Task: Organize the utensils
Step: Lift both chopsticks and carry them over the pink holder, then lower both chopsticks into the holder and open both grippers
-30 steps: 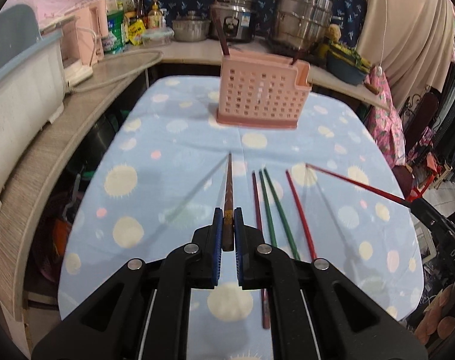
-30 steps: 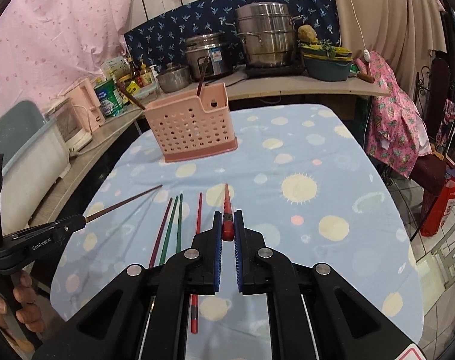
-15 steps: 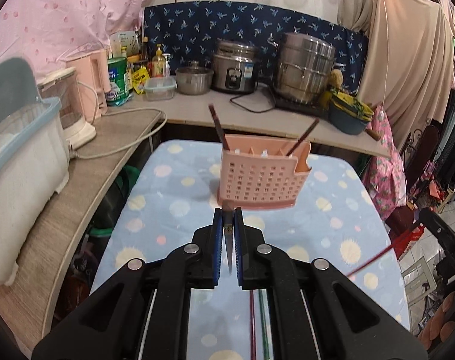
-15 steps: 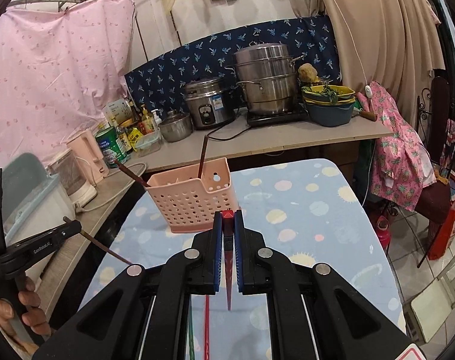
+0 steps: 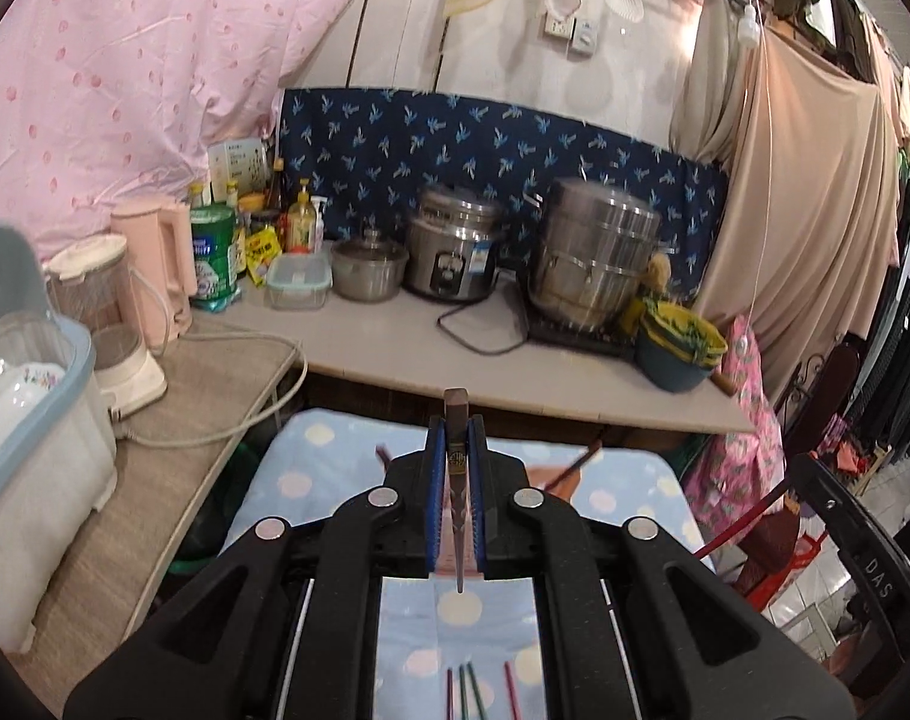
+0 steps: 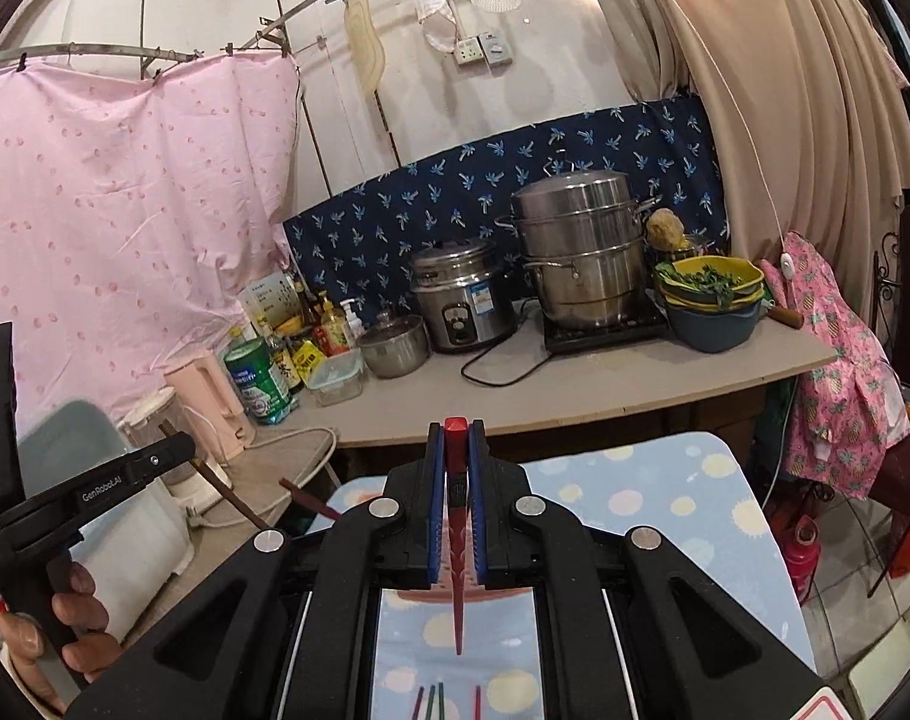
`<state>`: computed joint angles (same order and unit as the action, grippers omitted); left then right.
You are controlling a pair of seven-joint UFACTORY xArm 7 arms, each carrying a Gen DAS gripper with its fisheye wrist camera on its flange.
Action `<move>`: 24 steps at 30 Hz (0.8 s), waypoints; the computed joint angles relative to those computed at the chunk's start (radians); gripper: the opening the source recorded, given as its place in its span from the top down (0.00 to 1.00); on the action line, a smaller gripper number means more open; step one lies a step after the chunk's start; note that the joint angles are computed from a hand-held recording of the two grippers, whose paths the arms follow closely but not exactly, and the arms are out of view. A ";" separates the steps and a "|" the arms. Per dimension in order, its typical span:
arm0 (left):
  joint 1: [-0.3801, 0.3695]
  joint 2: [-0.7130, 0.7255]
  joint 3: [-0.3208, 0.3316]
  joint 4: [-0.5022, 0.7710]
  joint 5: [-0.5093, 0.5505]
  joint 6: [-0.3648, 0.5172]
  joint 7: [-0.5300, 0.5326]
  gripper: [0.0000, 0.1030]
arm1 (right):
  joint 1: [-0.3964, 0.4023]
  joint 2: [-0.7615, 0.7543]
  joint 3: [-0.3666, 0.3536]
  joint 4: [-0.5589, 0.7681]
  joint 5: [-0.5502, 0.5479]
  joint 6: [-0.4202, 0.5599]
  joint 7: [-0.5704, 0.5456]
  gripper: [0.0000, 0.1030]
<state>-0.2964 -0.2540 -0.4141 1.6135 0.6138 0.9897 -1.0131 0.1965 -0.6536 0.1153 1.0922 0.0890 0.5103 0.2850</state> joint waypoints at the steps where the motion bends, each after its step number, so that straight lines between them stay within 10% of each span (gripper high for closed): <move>1: 0.006 0.023 -0.004 0.032 0.017 -0.002 0.002 0.93 | 0.001 0.031 -0.001 0.031 0.002 -0.011 0.000 0.93; 12: -0.081 0.240 0.080 0.266 0.158 -0.010 0.017 0.93 | -0.016 0.339 0.029 0.333 -0.042 -0.063 0.039 0.93; 24: -0.134 0.272 0.209 0.174 0.074 -0.061 0.037 0.93 | 0.011 0.465 0.030 0.338 -0.099 -0.032 0.057 0.93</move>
<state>-0.4305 0.0179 -0.2055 1.7878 0.6879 0.9285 -0.9760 0.2071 -0.1886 0.1455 1.4303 -0.0100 0.4785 0.3421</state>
